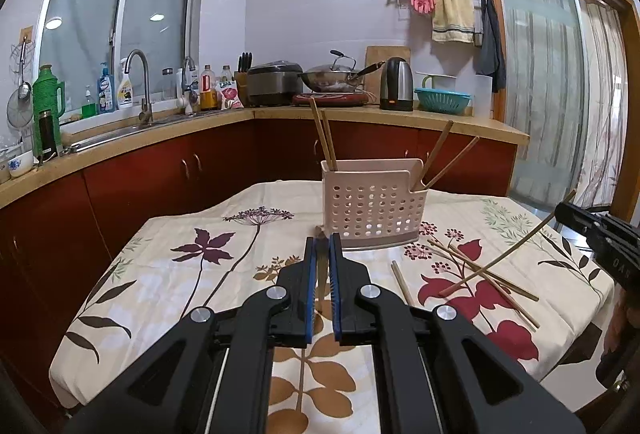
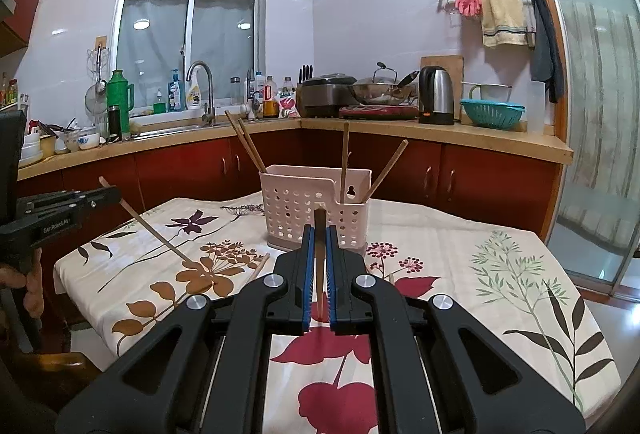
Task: Organize utensils
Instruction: 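Lift both chopsticks and carry them above the pink caddy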
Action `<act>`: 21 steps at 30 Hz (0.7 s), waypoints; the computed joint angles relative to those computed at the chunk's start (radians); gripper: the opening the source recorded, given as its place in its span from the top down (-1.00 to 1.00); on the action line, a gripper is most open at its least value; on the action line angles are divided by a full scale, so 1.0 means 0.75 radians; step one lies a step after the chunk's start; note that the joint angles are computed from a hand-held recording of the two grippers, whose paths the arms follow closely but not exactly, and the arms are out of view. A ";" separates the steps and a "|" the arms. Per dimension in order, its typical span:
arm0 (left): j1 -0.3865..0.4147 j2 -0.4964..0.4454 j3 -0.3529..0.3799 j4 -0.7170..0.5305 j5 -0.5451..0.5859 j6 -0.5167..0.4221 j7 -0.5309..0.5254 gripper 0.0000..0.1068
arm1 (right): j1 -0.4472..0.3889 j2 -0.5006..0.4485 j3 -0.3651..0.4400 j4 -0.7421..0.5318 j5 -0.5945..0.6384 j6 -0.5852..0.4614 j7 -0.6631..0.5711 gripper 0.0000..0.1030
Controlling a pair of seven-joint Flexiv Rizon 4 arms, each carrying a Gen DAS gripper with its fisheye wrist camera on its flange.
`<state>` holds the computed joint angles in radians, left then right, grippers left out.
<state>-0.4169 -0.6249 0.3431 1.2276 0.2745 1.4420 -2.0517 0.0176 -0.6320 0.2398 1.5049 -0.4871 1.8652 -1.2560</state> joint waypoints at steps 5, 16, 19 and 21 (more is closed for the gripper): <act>0.029 -0.026 -0.032 -0.051 -0.017 -0.008 0.039 0.87 | 0.001 -0.016 0.011 -0.036 -0.004 -0.029 -0.007 0.88; 0.075 -0.085 -0.083 -0.154 -0.081 -0.027 0.124 0.87 | -0.037 -0.109 0.128 -0.205 0.008 -0.126 -0.079 0.88; 0.107 -0.087 -0.132 -0.159 -0.117 -0.026 0.164 0.87 | -0.051 -0.131 0.173 -0.247 0.023 -0.157 -0.115 0.88; 0.122 -0.088 -0.153 -0.162 -0.143 -0.022 0.187 0.87 | -0.058 -0.136 0.197 -0.263 0.041 -0.168 -0.140 0.88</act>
<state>-0.3256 -0.6908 0.2283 1.1063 0.1671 1.4252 -1.9117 -0.0256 -0.7340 0.3873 1.3077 -0.4565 1.7389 -1.3607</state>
